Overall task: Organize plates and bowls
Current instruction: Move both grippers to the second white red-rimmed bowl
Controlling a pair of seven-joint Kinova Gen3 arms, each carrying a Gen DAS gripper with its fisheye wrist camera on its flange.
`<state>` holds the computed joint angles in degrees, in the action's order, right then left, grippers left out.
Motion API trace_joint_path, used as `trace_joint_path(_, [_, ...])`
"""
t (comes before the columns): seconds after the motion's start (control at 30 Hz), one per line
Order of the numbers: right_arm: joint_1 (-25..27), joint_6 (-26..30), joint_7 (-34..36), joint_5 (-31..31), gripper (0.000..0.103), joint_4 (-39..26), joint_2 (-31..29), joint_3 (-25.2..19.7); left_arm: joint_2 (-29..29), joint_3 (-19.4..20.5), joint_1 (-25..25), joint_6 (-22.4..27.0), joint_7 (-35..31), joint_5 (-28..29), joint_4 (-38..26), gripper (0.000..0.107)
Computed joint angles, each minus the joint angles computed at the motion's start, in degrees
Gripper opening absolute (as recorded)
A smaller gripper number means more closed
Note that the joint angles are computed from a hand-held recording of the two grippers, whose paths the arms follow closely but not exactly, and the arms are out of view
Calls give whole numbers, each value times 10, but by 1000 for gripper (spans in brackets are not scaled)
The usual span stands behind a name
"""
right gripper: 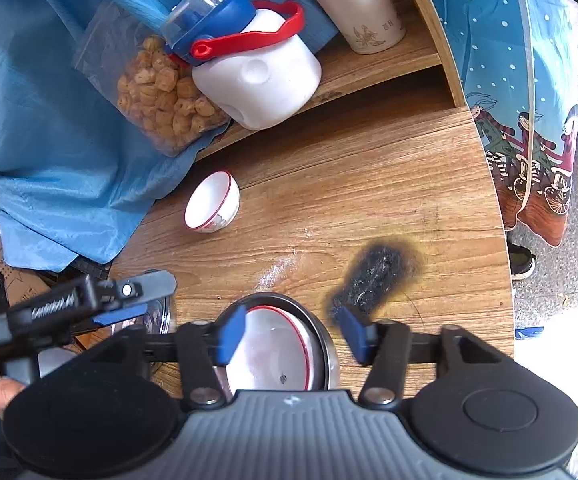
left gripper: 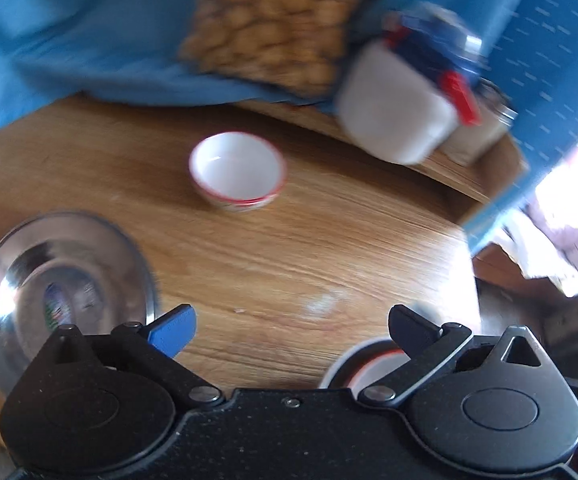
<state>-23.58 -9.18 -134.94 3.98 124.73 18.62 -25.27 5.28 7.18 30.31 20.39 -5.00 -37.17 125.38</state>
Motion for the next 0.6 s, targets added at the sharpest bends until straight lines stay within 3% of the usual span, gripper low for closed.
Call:
trace_joint_path(0.2, [-66, -3, 17, -45, 91, 0, -8, 62, -8, -8, -19, 6, 13, 15, 14, 102])
trace_joint_path(0.33, [-132, 0, 44, -97, 97, -2, -11, 125, -14, -2, -24, 8, 34, -7, 25, 102])
trace_joint_path(0.43, [-134, 8, 54, -110, 103, -11, -5, 126, -17, 5, -40, 3, 0, 22, 30, 102])
trace_joint_path(0.6, [-141, 39, 55, -130, 103, -34, 6, 133, -19, 4, -57, -9, -28, 43, 38, 102])
